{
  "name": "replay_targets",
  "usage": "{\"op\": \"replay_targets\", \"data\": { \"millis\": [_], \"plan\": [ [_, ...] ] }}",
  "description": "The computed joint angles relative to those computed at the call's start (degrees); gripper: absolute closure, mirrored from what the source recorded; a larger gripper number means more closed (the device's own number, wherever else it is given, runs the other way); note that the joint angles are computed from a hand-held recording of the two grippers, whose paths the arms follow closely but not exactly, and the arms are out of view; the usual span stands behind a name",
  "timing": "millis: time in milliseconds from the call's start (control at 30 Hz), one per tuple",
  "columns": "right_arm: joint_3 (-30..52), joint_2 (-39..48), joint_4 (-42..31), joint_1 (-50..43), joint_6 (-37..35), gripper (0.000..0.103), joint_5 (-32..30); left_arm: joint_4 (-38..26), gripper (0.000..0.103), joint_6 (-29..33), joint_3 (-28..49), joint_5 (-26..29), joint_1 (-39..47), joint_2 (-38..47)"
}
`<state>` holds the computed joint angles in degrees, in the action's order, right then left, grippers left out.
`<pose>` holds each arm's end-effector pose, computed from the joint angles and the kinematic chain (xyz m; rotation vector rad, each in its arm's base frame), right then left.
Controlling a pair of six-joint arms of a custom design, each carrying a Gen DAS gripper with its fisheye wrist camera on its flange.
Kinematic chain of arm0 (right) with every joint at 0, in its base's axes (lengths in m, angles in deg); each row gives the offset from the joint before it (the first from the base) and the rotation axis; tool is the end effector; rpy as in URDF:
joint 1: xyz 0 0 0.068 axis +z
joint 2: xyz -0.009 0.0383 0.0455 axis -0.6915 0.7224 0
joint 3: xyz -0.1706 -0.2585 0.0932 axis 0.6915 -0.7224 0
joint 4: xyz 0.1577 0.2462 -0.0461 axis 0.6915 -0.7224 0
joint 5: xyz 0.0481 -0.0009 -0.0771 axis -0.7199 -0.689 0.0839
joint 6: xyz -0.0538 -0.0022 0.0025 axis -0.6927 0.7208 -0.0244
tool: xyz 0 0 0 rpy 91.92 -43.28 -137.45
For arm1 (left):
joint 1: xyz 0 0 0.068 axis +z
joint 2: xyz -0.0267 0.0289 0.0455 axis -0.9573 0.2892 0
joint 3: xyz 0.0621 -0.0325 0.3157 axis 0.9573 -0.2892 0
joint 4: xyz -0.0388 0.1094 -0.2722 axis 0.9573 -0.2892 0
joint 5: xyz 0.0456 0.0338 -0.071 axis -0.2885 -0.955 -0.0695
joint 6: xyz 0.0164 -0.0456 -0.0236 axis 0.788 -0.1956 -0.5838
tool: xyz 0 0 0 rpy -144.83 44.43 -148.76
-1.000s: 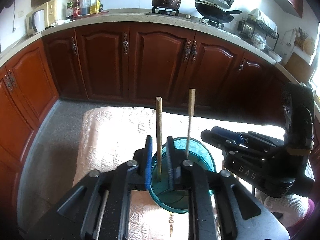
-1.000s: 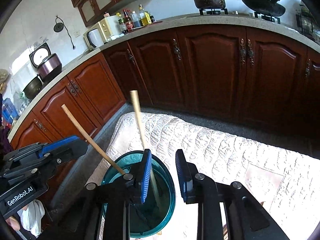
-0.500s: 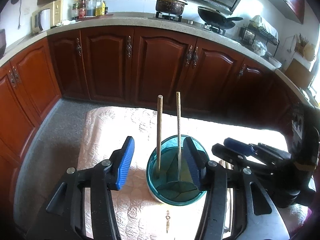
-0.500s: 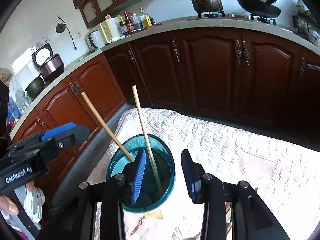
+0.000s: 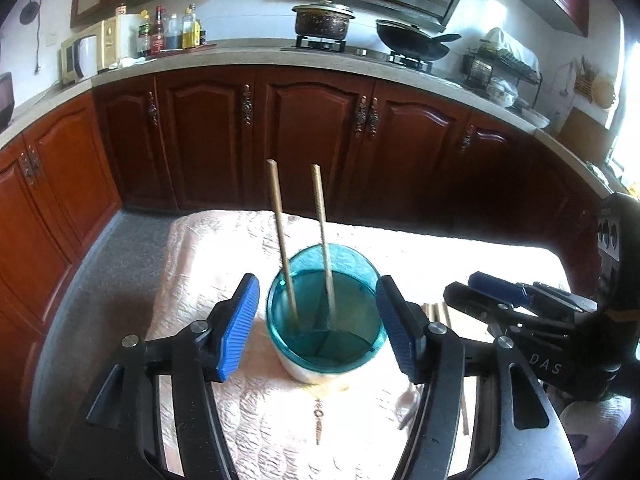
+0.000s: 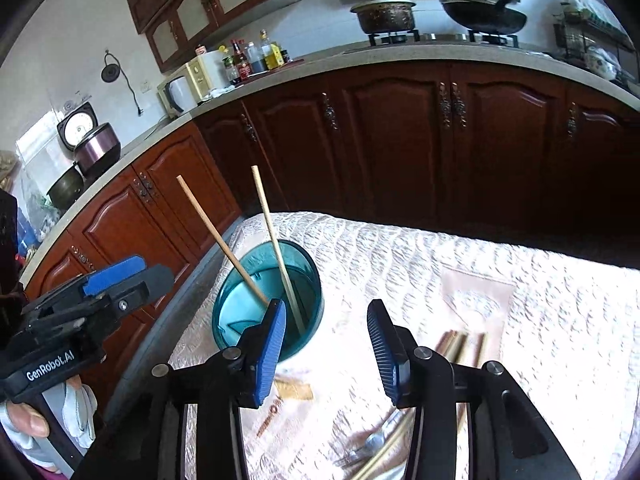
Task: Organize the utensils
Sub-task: 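Move both grippers back toward the remaining chopsticks on the placemat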
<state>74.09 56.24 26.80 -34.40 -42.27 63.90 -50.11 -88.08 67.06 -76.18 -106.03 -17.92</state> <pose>0.2762 0.0606 0.3779 -0.4657 2.3732 0.5695 0.2230 -0.1281 0.3959 -0.1747 2.3723 -0.0713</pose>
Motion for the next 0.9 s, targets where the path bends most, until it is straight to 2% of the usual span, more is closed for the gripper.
{"op": "replay_targets", "data": {
  "millis": [267,600,900],
  "plan": [
    [-2.02,-3.36,-3.52,-5.21,-2.91,0.062,-1.30,-0.71,0.035,-2.89,-1.51,-2.81,-6.48,-0.07],
    [-4.39,-5.89,-6.46,-13.17,-6.22,0.062,-3.67,3.69,0.035,-3.87,-5.46,-0.55,-11.86,-0.61],
    [-6.06,-7.75,-8.24,-20.70,-11.28,0.062,-4.82,0.28,0.035,-8.21,-4.90,-2.00,-14.73,2.26]
  ]
}}
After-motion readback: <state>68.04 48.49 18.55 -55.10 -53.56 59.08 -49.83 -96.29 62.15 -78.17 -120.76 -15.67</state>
